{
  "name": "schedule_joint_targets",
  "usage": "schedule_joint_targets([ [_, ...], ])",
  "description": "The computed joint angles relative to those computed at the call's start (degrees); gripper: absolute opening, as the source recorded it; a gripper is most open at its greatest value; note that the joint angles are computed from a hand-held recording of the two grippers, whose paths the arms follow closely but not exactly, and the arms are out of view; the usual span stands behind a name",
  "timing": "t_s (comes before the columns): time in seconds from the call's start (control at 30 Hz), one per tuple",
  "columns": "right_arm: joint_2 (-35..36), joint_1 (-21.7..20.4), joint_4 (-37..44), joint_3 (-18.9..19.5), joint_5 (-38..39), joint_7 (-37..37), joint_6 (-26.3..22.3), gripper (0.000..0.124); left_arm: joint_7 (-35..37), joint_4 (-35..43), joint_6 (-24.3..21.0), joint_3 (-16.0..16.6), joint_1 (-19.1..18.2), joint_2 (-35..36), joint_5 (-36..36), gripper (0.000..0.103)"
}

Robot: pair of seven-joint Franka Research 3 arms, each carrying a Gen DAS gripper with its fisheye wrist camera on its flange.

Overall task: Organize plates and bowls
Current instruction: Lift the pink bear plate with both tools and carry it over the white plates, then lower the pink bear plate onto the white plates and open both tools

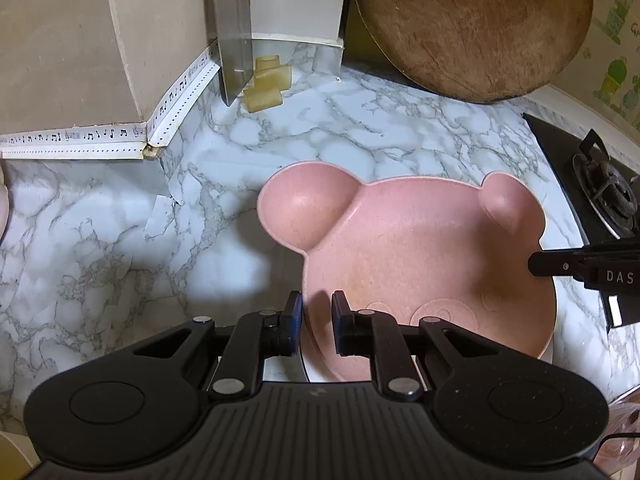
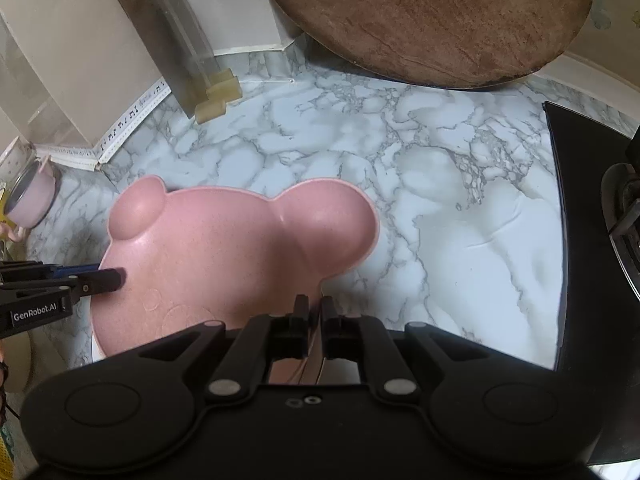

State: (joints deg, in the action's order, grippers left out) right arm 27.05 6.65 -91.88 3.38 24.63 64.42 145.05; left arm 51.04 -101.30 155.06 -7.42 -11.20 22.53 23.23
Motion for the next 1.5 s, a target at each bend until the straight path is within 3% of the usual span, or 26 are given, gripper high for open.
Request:
schedule_joint_targets([
  [0.23,-0.88,0.52,-1.55,-0.23,-0.75,-0.12,1.66,0.008,1.01,-0.64,-0.29,-0.4,0.23,-0.5,-0.6,0.015],
  [0.47,-2.47,0.7,-3.41,-0.38,-0.74,0.38,3.43,0.017,1.39,-1.09,-0.74,-0.57,0.27,-0.87,-0.92,0.015],
  [0.7,-5.73,0.3,-7.2,0.54,1.31,-1.89,5.55,0.022,3.34,-3.91,1.45,-1.41,1.09,-2.74,-2.43,0.015],
  [0.9,-8.77,0.66,-10.7,1.26,3.98,-4.23,7.27,0.032,1.68,-6.99,4.03,-0.29,0.25,-5.41,-0.09,0.016],
  [0.97,-9.87,0.82,-11.91,1.59,5.24,-5.21,8.01,0.037,0.52,-8.12,4.83,0.06,0.08,-6.47,1.01,0.019],
  [1.13,-12.38,1.75,-14.47,1.89,7.67,-6.45,9.73,0.047,-5.01,-12.01,7.93,1.84,-0.74,-10.0,6.91,0.053],
  [1.3,-14.83,2.37,-16.26,2.77,11.32,-9.85,10.51,0.058,-9.53,-15.72,9.19,1.75,0.15,-14.05,11.24,0.053],
  [1.4,-16.57,2.81,-17.57,3.52,15.28,-13.61,11.46,0.072,-12.27,-18.32,10.38,1.57,1.08,-16.8,14.14,0.054],
  [1.5,-17.78,3.93,-18.51,3.76,17.64,-16.55,12.76,0.081,-15.98,-20.84,11.26,1.29,2.32,-19.63,17.47,0.064],
])
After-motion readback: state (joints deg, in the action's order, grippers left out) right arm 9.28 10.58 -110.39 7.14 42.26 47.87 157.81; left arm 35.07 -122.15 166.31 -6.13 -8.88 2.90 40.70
